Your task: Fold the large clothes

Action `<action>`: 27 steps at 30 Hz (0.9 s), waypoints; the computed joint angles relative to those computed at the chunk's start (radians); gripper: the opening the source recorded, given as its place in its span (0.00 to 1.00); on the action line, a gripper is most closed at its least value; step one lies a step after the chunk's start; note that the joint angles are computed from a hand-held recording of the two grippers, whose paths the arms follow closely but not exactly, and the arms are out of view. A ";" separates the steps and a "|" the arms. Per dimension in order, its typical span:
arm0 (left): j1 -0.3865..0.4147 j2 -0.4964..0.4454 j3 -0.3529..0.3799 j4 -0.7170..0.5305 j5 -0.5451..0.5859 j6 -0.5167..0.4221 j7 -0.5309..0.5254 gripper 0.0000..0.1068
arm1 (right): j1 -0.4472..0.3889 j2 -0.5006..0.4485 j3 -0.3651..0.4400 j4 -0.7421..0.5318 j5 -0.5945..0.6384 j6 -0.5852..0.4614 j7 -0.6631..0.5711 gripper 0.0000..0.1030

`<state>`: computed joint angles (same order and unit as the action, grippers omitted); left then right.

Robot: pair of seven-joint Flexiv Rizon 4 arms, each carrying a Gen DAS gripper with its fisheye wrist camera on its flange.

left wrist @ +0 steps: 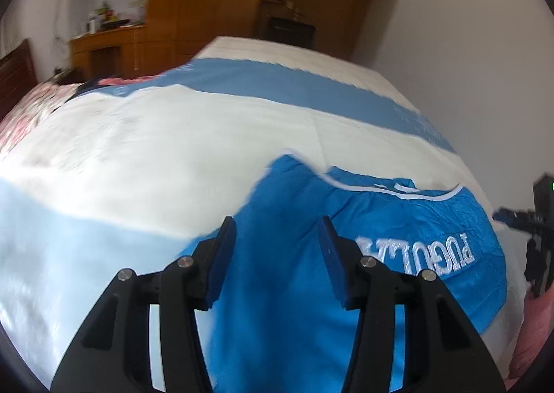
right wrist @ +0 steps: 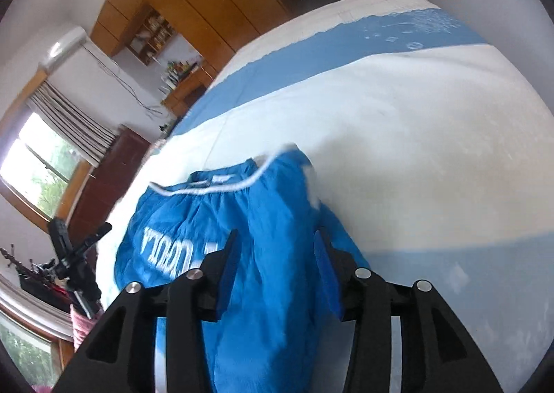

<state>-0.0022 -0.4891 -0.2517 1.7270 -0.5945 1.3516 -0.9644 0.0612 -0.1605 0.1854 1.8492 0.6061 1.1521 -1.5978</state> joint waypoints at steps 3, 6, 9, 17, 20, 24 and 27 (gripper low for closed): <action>-0.067 -0.083 0.063 -0.133 0.084 -0.096 -0.079 0.45 | 0.069 -0.077 -0.056 -0.036 -0.241 -0.014 0.192 0.41; -0.133 -0.163 0.141 -0.264 0.193 -0.165 -0.165 0.45 | 0.064 -0.140 -0.057 -0.087 -0.329 -0.049 0.259 0.28; -0.183 -0.249 0.228 -0.416 0.304 -0.279 -0.286 0.44 | 0.039 -0.187 -0.041 -0.128 -0.353 -0.070 0.278 0.17; -0.180 -0.348 0.237 -0.588 0.424 -0.425 -0.389 0.45 | -0.002 -0.264 -0.011 -0.173 -0.362 -0.088 0.316 0.17; -0.162 -0.334 0.217 -0.575 0.420 -0.427 -0.395 0.45 | -0.002 -0.249 -0.009 -0.153 -0.375 -0.068 0.318 0.19; -0.129 -0.237 0.176 -0.429 0.383 -0.325 -0.385 0.44 | 0.003 -0.174 -0.018 -0.064 -0.388 0.009 0.338 0.26; -0.103 -0.151 0.149 -0.296 0.342 -0.233 -0.364 0.44 | 0.067 -0.080 -0.078 0.066 -0.539 0.097 0.444 0.25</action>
